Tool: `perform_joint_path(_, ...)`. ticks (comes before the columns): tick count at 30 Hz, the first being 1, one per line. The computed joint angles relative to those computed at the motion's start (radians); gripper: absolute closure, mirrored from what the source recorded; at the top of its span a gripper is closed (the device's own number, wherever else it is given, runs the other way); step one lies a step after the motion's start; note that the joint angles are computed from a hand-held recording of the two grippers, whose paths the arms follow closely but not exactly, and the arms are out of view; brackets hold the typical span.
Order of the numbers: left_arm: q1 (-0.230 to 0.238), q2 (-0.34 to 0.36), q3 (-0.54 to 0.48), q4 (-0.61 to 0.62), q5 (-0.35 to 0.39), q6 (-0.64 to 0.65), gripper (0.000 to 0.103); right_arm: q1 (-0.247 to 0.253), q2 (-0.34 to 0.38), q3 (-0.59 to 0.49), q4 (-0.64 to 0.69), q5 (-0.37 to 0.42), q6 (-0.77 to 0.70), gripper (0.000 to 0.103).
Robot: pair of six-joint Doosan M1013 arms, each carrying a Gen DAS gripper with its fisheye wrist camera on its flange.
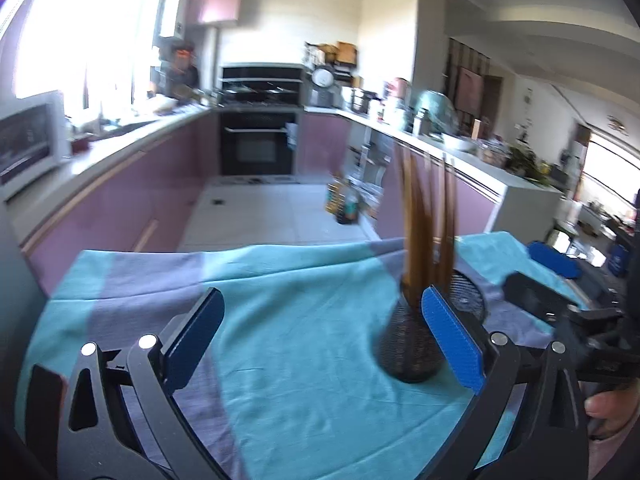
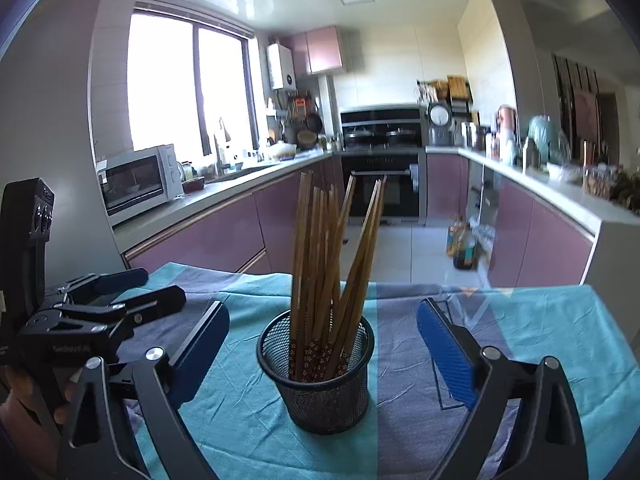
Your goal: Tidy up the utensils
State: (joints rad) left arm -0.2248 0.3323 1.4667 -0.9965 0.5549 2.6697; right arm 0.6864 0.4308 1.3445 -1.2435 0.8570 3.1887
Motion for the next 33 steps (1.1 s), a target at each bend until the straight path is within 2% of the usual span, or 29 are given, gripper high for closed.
perform_joint_path(1,0.006,-0.007,0.013,-0.02,-0.019,0.019,0.006,0.007,0.002,0.0,-0.017,0.012,0.008,0.006)
perform_joint_path(5,0.024,-0.031,0.053,-0.1,-0.08,0.086,0.006,0.025,0.006,0.008,-0.066,0.037,0.042,0.006)
perform_joint_path(9,0.033,-0.065,0.106,-0.234,-0.147,0.232,0.006,0.033,0.008,0.016,-0.094,0.041,0.073,0.006)
perform_joint_path(15,0.041,-0.115,0.178,-0.493,-0.205,0.506,0.006,0.045,0.013,0.012,-0.11,0.056,0.099,0.006)
perform_joint_path(27,0.051,-0.154,0.225,-0.712,-0.223,0.706,0.006,0.06,0.019,0.004,-0.135,0.082,0.108,0.006)
perform_joint_path(31,0.05,-0.162,0.236,-0.76,-0.227,0.753,0.006,0.063,0.021,0.002,-0.137,0.089,0.117,0.006)
perform_joint_path(33,0.051,-0.163,0.237,-0.747,-0.223,0.737,0.006,0.063,0.02,0.004,-0.138,0.091,0.121,0.006)
